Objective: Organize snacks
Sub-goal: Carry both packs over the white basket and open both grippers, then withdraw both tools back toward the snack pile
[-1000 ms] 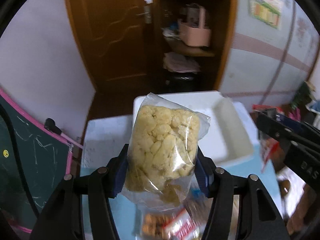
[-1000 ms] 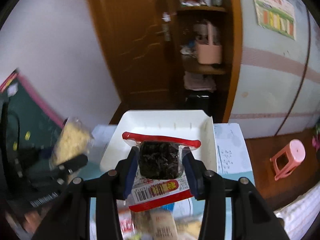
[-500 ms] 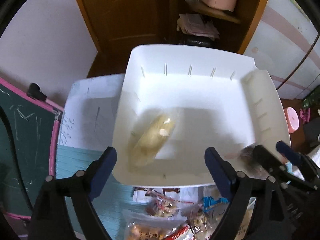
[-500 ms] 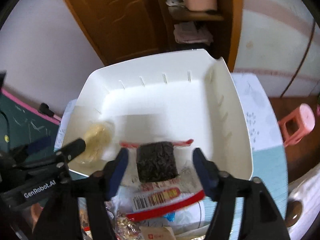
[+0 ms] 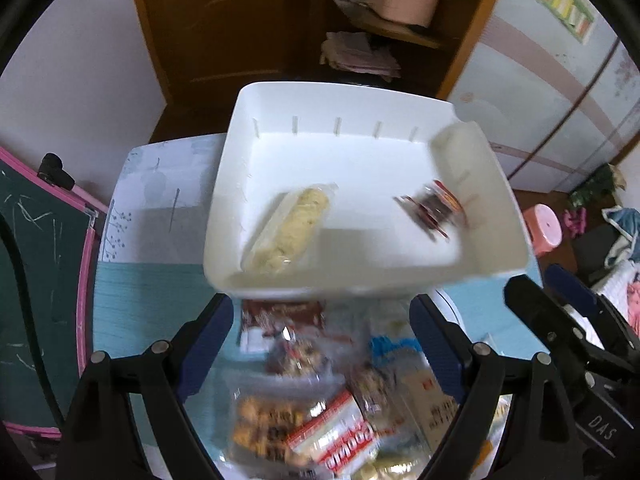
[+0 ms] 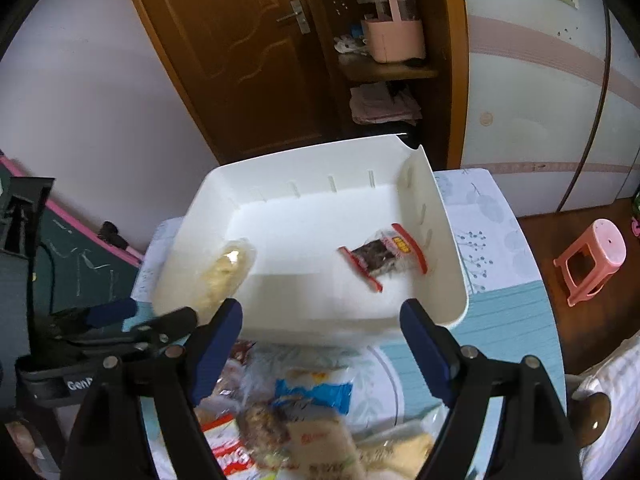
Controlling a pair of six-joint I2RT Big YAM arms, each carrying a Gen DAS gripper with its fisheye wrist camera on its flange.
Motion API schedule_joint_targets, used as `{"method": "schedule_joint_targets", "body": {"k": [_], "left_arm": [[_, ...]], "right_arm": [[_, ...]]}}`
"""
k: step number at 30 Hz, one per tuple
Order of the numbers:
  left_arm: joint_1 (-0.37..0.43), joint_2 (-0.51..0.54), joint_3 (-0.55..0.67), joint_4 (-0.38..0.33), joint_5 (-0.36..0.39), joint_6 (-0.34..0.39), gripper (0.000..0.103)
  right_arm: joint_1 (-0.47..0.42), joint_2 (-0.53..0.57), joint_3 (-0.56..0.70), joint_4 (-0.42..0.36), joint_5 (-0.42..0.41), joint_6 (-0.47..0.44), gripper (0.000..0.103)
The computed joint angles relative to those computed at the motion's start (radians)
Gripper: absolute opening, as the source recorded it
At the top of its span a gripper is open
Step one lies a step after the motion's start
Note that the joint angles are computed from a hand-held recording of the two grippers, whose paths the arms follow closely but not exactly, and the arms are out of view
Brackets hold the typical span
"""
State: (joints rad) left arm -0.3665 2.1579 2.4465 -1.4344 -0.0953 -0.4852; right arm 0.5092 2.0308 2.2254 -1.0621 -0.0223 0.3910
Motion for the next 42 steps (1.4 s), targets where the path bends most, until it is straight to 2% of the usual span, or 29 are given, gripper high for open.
{"method": "schedule_joint_targets", "body": {"k": [5, 8, 14, 16, 19, 28, 34, 39, 42], "left_arm": [[-0.023, -0.183, -0.262, 0.140, 0.041, -0.016, 0.089], [-0.040, -0.283, -0.395, 0.221, 0.029, -0.040, 0.089], [-0.103, -0.474, -0.616, 0.345, -0.082, -0.062, 0.093], [-0.130, -0.521, -0.667, 0.362, -0.128, -0.069, 0.093], [-0.165, -0.582, -0.740, 0.405, -0.148, -0.078, 0.093], [-0.262, -0.714, -0.933, 0.504, -0.279, -0.127, 0.093], [-0.300, -0.782, -1.034, 0.557, -0.332, -0.122, 0.093], [-0.304, -0.789, -1.050, 0.513, -0.347, -0.161, 0.097], [-0.312, -0.773, -1.049, 0.487, -0.373, -0.142, 0.097]], "right_arm": [[0.008, -0.148, -0.216, 0.110, -0.047, 0.060, 0.082], [0.015, -0.224, -0.321, 0.149, -0.046, 0.098, 0.082], [0.040, -0.347, -0.486, 0.207, 0.008, 0.105, 0.082], [0.047, -0.379, -0.528, 0.221, 0.026, 0.102, 0.082], [0.060, -0.427, -0.588, 0.245, 0.048, 0.102, 0.082], [0.104, -0.555, -0.752, 0.324, 0.126, 0.058, 0.082], [0.139, -0.616, -0.851, 0.383, 0.204, 0.001, 0.082], [0.165, -0.649, -0.909, 0.405, 0.243, -0.040, 0.083], [0.166, -0.663, -0.930, 0.392, 0.236, -0.059, 0.087]]}}
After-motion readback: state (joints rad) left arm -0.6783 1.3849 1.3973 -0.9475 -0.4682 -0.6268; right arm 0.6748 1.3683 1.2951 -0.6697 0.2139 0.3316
